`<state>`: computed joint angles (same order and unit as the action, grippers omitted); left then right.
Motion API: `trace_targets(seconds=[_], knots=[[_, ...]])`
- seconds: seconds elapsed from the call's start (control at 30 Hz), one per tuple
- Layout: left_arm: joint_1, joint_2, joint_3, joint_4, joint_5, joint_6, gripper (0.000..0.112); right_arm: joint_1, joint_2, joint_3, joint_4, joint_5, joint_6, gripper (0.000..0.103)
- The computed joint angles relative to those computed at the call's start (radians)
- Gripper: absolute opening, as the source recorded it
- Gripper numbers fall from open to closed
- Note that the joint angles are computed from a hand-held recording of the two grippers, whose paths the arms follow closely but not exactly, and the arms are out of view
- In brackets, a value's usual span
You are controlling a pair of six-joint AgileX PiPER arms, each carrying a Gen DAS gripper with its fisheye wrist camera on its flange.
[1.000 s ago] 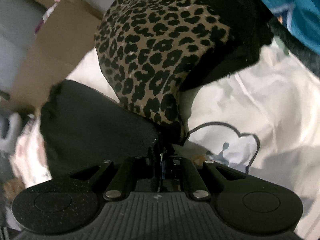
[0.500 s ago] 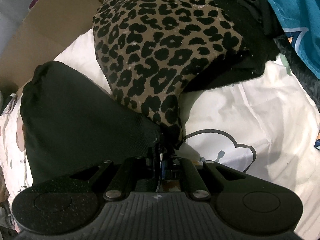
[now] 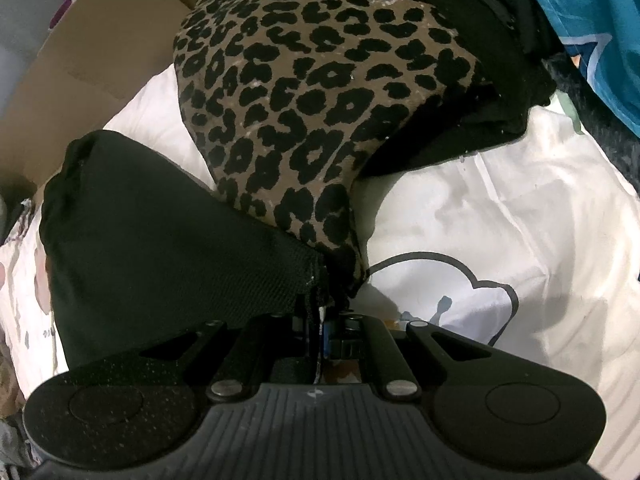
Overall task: Fold clothes
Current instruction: 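Carry the folded black shorts above the duvet with both grippers, then lower the black shorts onto the duvet with both grippers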
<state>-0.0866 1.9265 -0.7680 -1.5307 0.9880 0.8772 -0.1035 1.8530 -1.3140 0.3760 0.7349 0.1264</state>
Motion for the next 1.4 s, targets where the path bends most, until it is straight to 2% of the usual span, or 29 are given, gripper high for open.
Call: trace_targets(seconds=[0.07,0.2,0.3,0.5,0.6,0.73,0.9,1.07,1.23,1.4], knots=[[-0.026,0.009,-0.007,0.016,0.001,-0.008,0.043,-0.002,-0.001,0.002,0.006,-0.002,-0.003,0.005],[-0.047,0.031,-0.043,0.056,-0.017,-0.083,0.007,-0.013,-0.009,0.022,0.038,-0.016,-0.016,0.005],[-0.046,0.0,-0.034,0.062,-0.025,-0.119,0.006,-0.021,-0.018,0.028,0.063,-0.013,-0.025,0.005],[-0.008,-0.141,-0.001,0.092,-0.017,-0.186,0.005,-0.04,-0.067,0.045,0.138,0.002,-0.059,0.004],[0.009,-0.197,-0.076,0.256,-0.018,-0.303,0.005,-0.051,-0.101,0.058,0.188,0.019,-0.075,0.004],[0.077,-0.239,-0.179,0.38,0.038,-0.425,0.005,-0.039,-0.147,0.062,0.233,0.054,-0.104,0.004],[0.127,-0.271,-0.326,0.532,0.117,-0.553,0.005,-0.01,-0.174,0.007,0.229,0.131,-0.146,0.004],[0.18,-0.316,-0.391,0.595,0.185,-0.629,0.005,-0.001,-0.194,-0.03,0.246,0.207,-0.18,0.004],[0.208,-0.368,-0.414,0.633,0.225,-0.684,0.005,-0.016,-0.209,-0.045,0.289,0.286,-0.237,0.004],[0.222,-0.41,-0.366,0.655,0.22,-0.727,0.005,-0.049,-0.214,-0.036,0.344,0.369,-0.315,0.004]])
